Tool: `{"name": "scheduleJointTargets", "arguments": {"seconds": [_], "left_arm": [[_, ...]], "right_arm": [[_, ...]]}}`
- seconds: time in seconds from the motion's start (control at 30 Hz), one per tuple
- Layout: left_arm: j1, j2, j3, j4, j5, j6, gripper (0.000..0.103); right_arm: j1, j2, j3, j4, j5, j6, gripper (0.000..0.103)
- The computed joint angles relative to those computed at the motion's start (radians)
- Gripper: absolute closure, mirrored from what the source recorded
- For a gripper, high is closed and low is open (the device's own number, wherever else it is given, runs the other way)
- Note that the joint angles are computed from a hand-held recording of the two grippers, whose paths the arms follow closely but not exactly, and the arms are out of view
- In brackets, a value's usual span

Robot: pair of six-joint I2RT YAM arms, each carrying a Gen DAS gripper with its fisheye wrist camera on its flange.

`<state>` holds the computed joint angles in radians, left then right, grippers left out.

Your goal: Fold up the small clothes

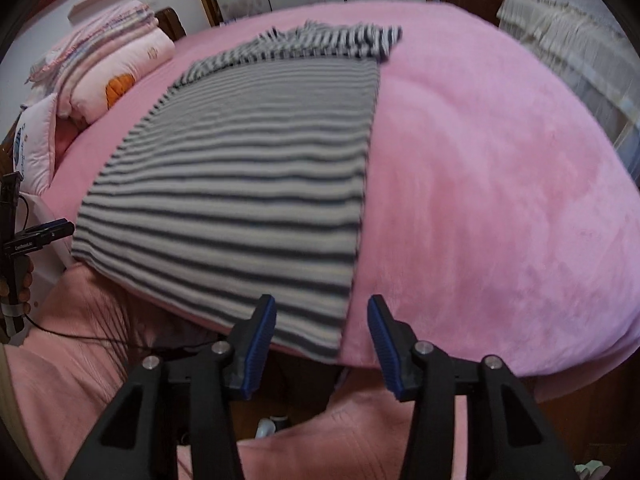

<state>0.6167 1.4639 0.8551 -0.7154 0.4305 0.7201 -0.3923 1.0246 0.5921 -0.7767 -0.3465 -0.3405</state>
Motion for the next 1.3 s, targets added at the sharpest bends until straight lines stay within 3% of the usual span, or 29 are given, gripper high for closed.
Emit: {"name": "scheduleJointTargets", "arguments": {"seconds": [0.17,0.4,0.7,0.77,0.8,0.83,0.9,1.07,1.3], "left_arm": [[0.038,0.077,0.033,-0.046,0.035,0.039,0.016],[0.080,0.183,0.083,-0.099,0.061,0.078,0.037],[0.068,0.209,0.090,-0.073,0.054,0.068,0.040],[0.044,0.189,0.074,-0.050,0.038,0.041,0.048],[0.045,0.185,0.073,-0.051,0.036,0.042,0.058],[0.039,0.184,0.076,-0.056,0.039,0.037,0.074],[0.040,0.203,0.097,-0.099,0.054,0.052,0.092],[0.014,0.186,0.085,-0.095,0.050,0.045,0.096],[0.055,0.209,0.149,-0.204,0.115,0.086,0.098]], "right_arm": [[-0.037,0.107,-0.005,0.033,-0.038,-0.022,0.067],[-0.053,0.157,0.001,0.042,-0.083,-0.049,0.068],[-0.033,0.186,0.000,0.053,-0.100,-0.047,0.076],[-0.026,0.193,0.000,0.058,-0.104,-0.042,0.082],[-0.019,0.193,0.000,0.061,-0.101,-0.038,0.085],[-0.013,0.190,-0.001,0.061,-0.098,-0.036,0.086],[-0.011,0.186,0.001,0.057,-0.100,-0.040,0.093],[-0.022,0.156,-0.004,0.046,-0.106,-0.055,0.095],[-0.067,0.106,0.013,-0.015,-0.139,-0.101,0.096]]}}
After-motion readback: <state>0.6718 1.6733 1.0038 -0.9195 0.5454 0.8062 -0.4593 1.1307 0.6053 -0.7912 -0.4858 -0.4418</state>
